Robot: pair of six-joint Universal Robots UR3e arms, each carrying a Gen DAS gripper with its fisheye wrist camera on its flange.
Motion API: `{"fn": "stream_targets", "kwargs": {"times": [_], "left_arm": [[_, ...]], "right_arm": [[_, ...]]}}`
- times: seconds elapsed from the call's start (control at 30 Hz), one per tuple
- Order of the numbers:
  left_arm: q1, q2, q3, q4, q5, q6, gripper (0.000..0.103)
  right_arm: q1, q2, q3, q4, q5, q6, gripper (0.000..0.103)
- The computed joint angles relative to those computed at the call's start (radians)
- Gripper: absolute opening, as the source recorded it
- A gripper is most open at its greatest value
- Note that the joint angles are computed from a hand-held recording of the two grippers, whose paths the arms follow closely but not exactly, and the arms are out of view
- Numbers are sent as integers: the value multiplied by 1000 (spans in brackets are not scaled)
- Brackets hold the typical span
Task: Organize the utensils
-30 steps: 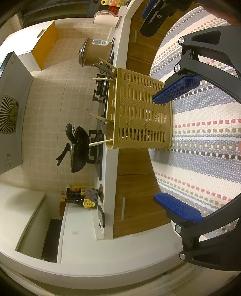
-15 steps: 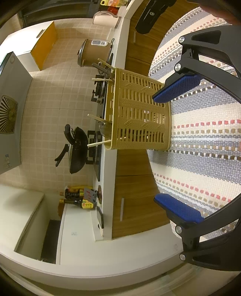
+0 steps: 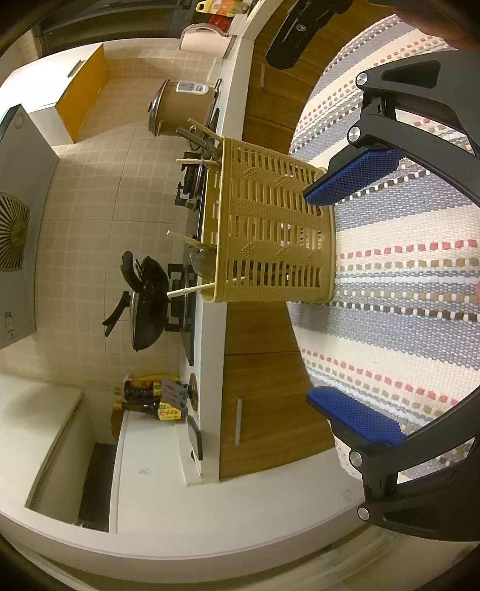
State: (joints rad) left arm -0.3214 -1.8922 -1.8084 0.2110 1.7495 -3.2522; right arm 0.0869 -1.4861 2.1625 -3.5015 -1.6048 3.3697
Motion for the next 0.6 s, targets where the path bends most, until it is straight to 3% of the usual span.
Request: {"fn": "stream_targets", "kwargs": {"times": [0.6], "left_arm": [[5, 0, -9, -3, -27, -1, 95]], "right_arm": [[47, 23, -22, -14, -73, -43, 95]]}}
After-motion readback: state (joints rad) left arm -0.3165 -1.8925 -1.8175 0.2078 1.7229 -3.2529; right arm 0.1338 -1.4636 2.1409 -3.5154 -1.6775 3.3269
